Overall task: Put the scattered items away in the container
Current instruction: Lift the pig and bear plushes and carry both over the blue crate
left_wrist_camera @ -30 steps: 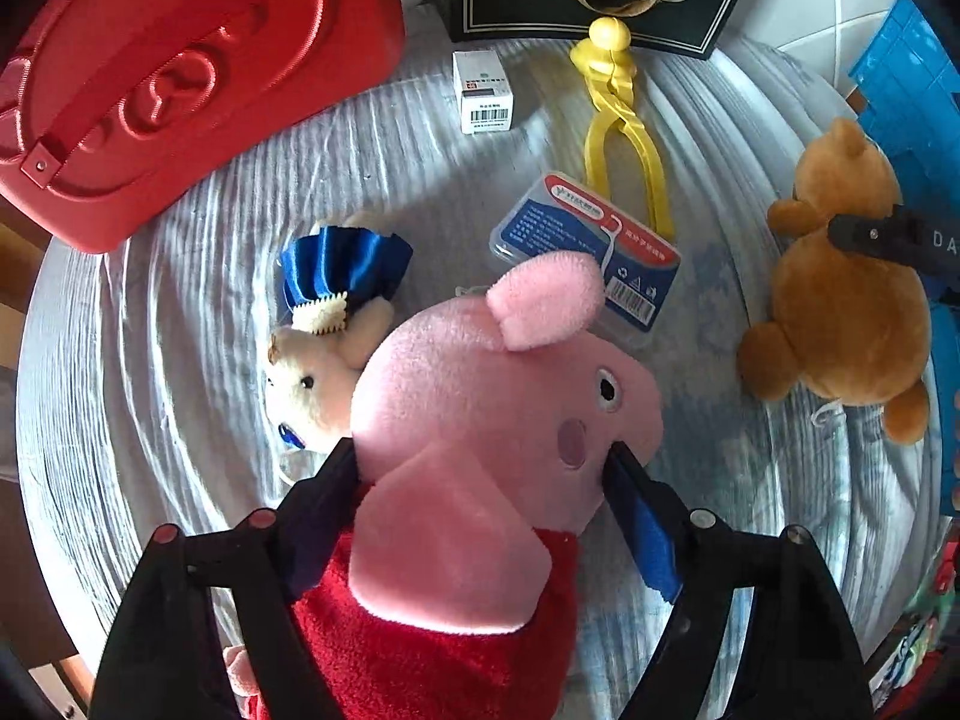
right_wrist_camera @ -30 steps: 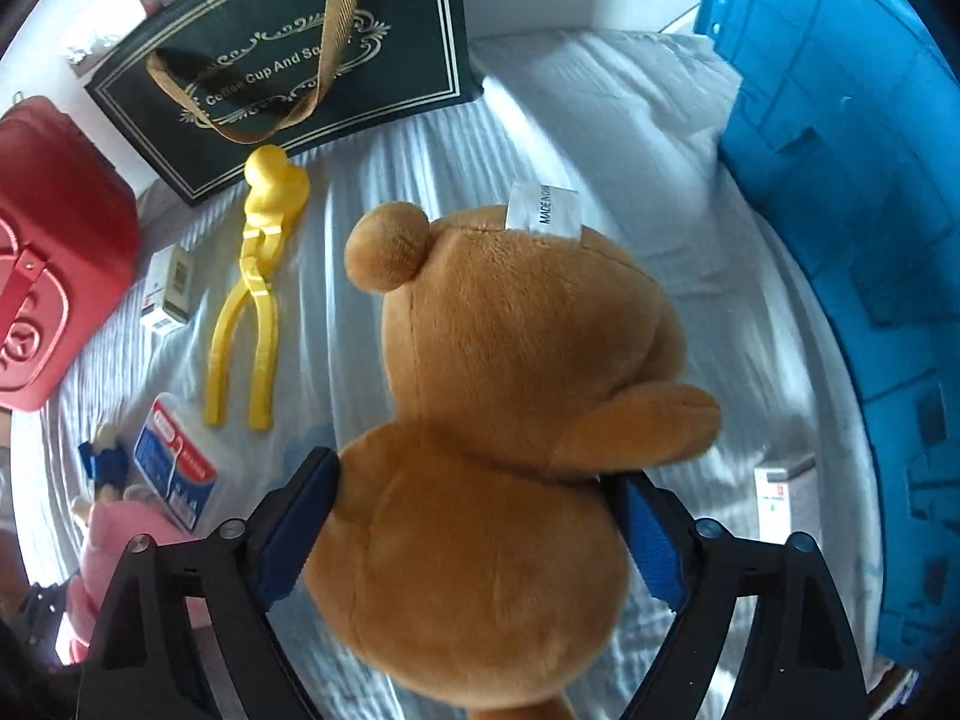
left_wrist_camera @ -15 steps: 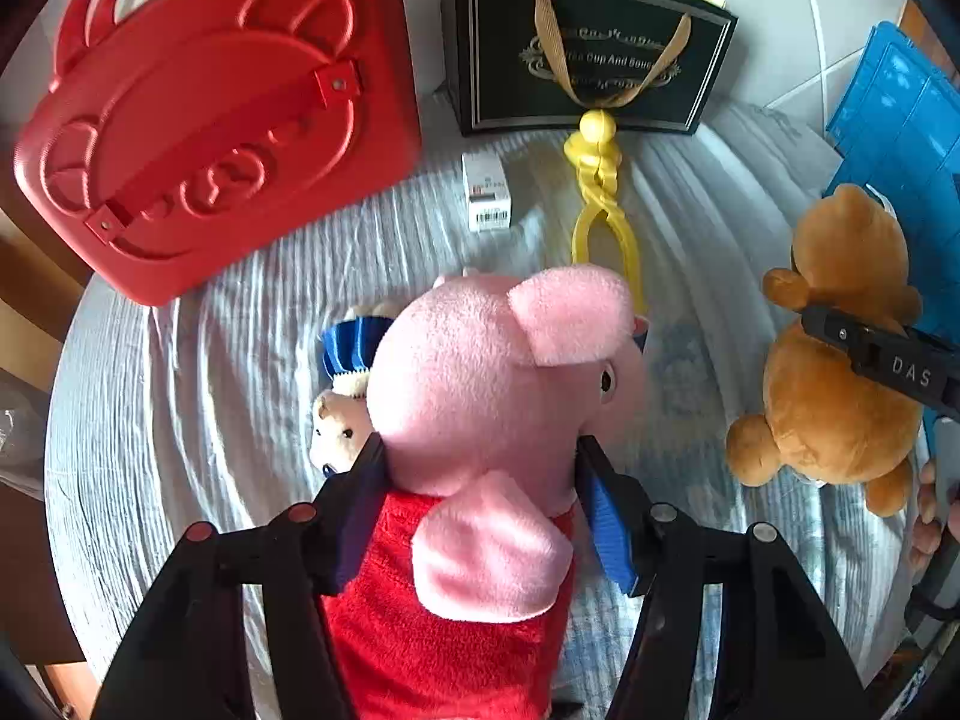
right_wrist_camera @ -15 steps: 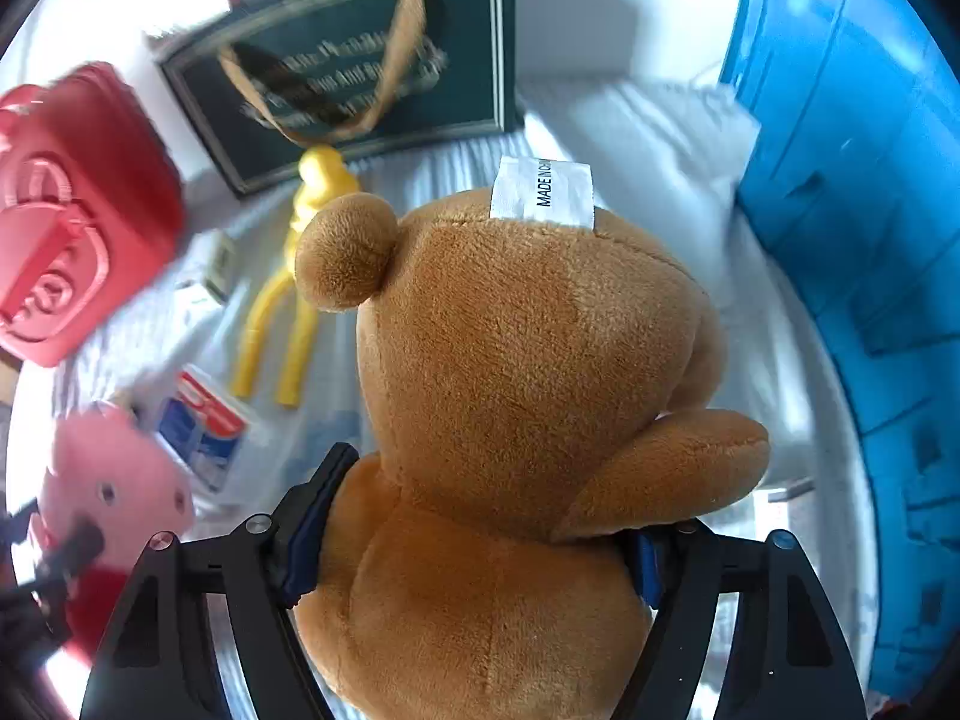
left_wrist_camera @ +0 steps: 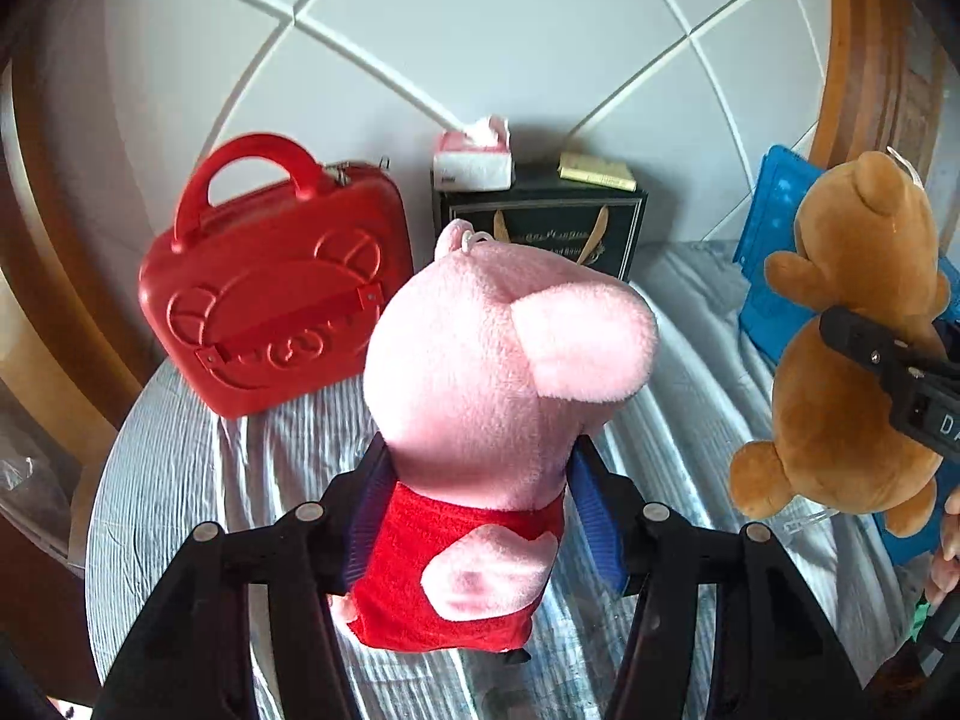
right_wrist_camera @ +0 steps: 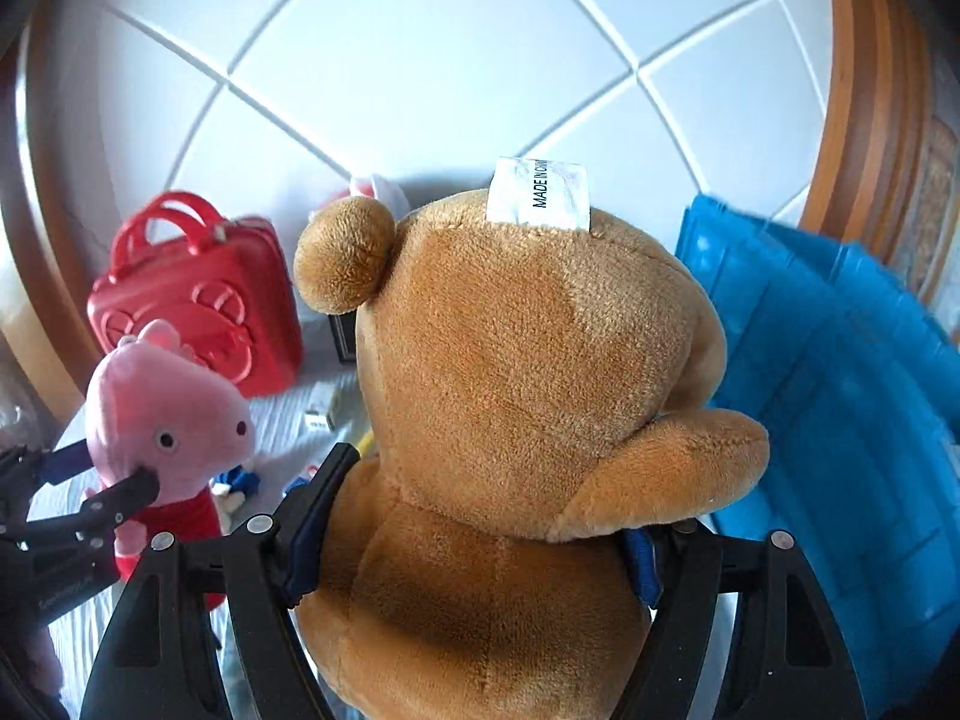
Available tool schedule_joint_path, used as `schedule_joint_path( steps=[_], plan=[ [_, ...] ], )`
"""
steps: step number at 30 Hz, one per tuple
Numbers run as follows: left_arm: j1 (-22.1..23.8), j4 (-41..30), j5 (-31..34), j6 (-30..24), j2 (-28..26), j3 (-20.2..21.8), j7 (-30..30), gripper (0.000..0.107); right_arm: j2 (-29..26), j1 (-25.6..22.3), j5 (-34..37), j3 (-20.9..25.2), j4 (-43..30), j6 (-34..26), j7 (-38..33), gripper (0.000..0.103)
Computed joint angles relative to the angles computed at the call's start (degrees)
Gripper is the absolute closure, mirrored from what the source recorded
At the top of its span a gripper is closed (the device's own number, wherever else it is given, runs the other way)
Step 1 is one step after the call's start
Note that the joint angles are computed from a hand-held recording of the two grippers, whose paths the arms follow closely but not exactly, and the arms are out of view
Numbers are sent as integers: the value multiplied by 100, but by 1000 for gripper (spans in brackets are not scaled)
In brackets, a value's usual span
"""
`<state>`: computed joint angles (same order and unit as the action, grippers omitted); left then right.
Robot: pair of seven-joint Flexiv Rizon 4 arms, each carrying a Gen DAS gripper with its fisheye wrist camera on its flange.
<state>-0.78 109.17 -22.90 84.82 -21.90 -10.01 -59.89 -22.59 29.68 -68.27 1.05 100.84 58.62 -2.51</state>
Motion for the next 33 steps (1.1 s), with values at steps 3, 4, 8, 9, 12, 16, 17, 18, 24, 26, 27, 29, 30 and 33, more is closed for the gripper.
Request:
schedule_joint_path(
  steps=[3, 4, 8, 9, 12, 16, 17, 18, 24, 26, 27, 29, 30, 33],
  plan=[
    [432, 445, -151, 546, 324, -658, 212, 50, 335, 112, -351, 44, 184, -298, 184, 27],
    [719, 554, 139, 602, 445, -936, -15, 50, 420, 125, -394, 104, 216, -419, 201, 27],
    [1698, 938, 456, 793, 872, -2105, -207, 51, 815, 76, -570, 330, 398, -756, 291, 27],
    [1666, 1015, 190, 891, 965, -2181, 33, 52, 915, 51, -616, 379, 435, -856, 320, 27],
    [1624, 1051, 20, 1026, 1158, -2397, 181, 52, 1228, -98, -658, 512, 537, -1052, 321, 27],
    [379, 643, 182, 1115, 1184, -1402, -38, 53, 1746, -480, -793, 607, 750, -1106, 324, 27],
    [-21, 482, 315, 1106, 1158, -1059, -175, 53, 1899, -609, -829, 624, 816, -1092, 308, 27],
    [-421, 269, 554, 1044, 1113, -701, -419, 53, 2038, -740, -853, 645, 880, -1060, 282, 27],
    [-2470, -1834, 3081, 129, 481, 1019, -3202, 54, 2974, -1811, -817, 525, 1327, -493, -519, 27],
    [-3163, -2767, 3524, -302, 82, 1485, -3988, 54, 3152, -2191, -696, 339, 1393, -82, -1012, 27],
    [-3435, -3234, 3606, -576, -128, 1636, -4283, 54, 3206, -2362, -572, 239, 1414, 115, -1299, 27],
    [-3763, -4167, 3350, -1081, -638, 1654, -4286, 55, 3194, -2655, -208, 27, 1363, 423, -2005, 26],
    [-4029, -4633, 3067, -1294, -938, 1882, -4216, 55, 3148, -2786, -29, -74, 1316, 564, -2360, 26],
    [-4770, -6033, 1611, -1825, -2011, 2858, -3725, 55, 2980, -3167, 527, -339, 1210, 968, -3230, 26]
  ],
)
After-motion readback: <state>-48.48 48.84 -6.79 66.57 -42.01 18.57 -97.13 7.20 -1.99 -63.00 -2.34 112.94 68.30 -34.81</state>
